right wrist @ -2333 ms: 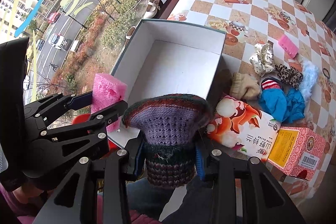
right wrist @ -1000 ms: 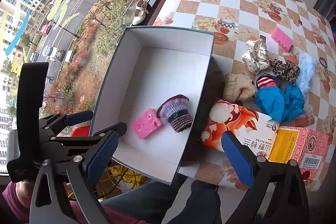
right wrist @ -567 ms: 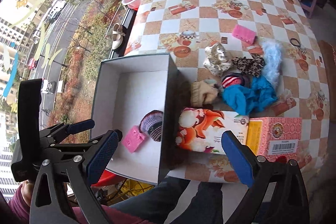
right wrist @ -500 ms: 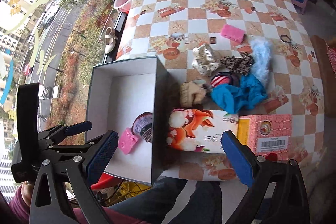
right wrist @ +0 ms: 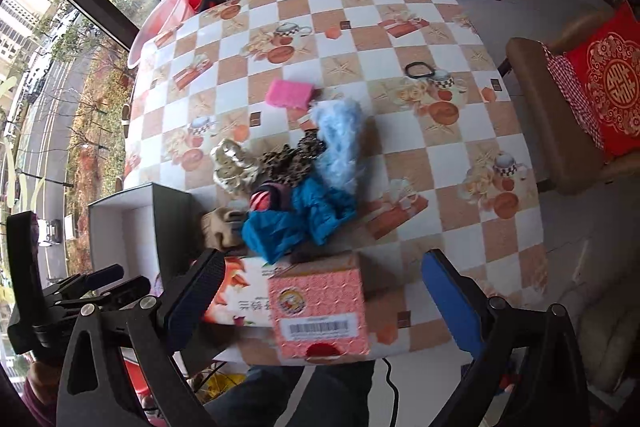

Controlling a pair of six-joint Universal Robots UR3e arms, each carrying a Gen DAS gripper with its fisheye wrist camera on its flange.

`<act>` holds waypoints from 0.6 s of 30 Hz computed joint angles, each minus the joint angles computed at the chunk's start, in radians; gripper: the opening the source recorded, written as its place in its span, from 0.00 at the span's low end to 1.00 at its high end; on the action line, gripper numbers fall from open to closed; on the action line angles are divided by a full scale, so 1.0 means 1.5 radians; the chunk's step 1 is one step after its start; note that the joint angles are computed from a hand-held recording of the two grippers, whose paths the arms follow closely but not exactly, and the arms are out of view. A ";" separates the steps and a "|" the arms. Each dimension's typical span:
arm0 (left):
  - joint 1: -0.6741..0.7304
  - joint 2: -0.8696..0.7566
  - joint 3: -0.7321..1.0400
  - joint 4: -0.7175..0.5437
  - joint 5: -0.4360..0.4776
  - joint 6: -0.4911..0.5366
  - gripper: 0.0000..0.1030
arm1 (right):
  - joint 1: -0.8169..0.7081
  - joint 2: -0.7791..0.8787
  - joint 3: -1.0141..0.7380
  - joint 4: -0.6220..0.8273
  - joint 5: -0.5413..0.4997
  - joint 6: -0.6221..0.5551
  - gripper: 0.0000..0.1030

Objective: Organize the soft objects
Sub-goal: 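Withdraw both tools from the box back toward the table pile, then grasp the cream polka-dot scrunchie with the left tool while the right tool grasps the blue fluffy boa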

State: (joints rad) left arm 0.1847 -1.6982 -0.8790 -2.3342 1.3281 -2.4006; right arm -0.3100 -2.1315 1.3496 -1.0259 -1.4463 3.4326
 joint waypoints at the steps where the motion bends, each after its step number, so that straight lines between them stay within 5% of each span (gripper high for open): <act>1: -0.020 -0.006 -0.004 0.022 0.003 -0.033 0.84 | -0.056 -0.013 0.028 0.002 0.009 -0.063 0.97; 7: -0.149 -0.076 -0.024 0.169 0.053 -0.223 0.84 | -0.184 0.006 0.253 -0.126 0.016 -0.252 0.97; 12: -0.248 -0.191 -0.014 0.291 0.117 -0.350 0.84 | -0.172 0.081 0.404 -0.312 0.021 -0.271 0.97; 18: -0.314 -0.299 -0.008 0.374 0.213 -0.422 0.84 | -0.161 0.166 0.485 -0.442 0.057 -0.264 0.97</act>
